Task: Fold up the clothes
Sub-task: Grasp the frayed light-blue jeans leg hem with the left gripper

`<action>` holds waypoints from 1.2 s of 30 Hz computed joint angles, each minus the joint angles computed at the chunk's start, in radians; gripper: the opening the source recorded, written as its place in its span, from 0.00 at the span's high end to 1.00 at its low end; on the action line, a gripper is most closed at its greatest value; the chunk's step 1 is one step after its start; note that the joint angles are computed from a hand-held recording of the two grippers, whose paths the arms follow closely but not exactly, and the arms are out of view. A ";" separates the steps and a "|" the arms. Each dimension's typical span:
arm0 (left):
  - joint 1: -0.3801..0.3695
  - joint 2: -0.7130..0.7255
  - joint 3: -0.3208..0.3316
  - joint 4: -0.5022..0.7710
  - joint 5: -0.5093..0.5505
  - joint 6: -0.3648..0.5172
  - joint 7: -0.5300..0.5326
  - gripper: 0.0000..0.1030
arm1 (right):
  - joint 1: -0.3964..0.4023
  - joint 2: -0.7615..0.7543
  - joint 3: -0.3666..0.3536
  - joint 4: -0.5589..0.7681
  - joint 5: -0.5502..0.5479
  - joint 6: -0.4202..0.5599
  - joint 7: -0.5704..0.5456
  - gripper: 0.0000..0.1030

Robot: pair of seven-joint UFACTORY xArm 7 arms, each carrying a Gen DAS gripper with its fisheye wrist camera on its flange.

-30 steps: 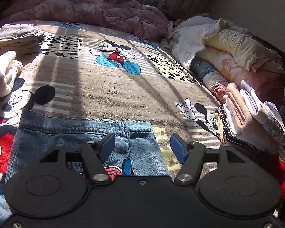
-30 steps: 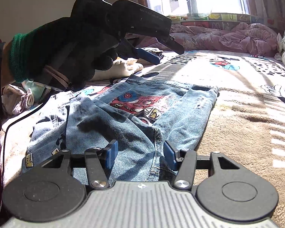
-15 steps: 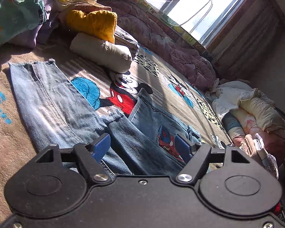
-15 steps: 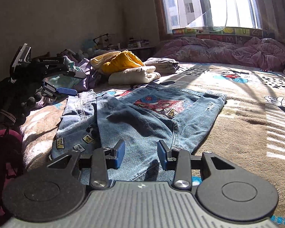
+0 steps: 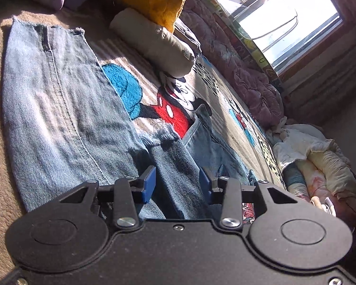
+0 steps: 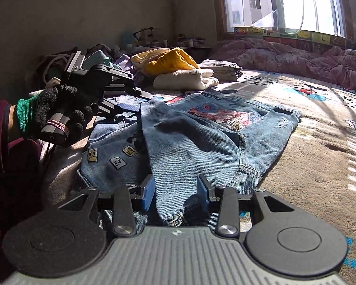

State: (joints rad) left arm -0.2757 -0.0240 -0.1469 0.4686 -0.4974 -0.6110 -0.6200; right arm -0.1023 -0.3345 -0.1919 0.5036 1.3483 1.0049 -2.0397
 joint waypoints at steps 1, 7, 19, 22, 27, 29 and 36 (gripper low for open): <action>-0.004 0.004 -0.003 0.004 -0.029 0.004 0.018 0.83 | -0.001 0.005 -0.002 0.003 -0.002 0.005 0.002 0.61; 0.011 -0.015 0.014 -0.040 0.058 -0.021 -0.098 0.92 | -0.011 0.025 -0.005 0.017 -0.007 0.026 0.017 0.61; -0.050 -0.045 -0.057 -0.009 -0.240 -0.061 0.178 1.00 | -0.017 0.022 0.006 0.011 0.002 0.009 0.018 0.58; -0.058 -0.091 -0.080 0.017 -0.292 -0.052 0.297 1.00 | -0.018 0.024 -0.001 0.014 -0.001 0.021 0.015 0.55; -0.058 -0.089 -0.104 0.128 -0.296 -0.028 0.407 1.00 | -0.032 0.019 -0.019 0.017 -0.009 0.067 0.014 0.50; -0.062 -0.057 -0.111 0.200 -0.306 -0.009 0.471 1.00 | -0.040 0.019 -0.025 0.018 -0.017 0.084 0.010 0.49; -0.135 0.091 -0.076 0.454 -0.370 0.052 0.663 1.00 | -0.064 0.013 -0.036 0.019 -0.078 0.130 0.011 0.50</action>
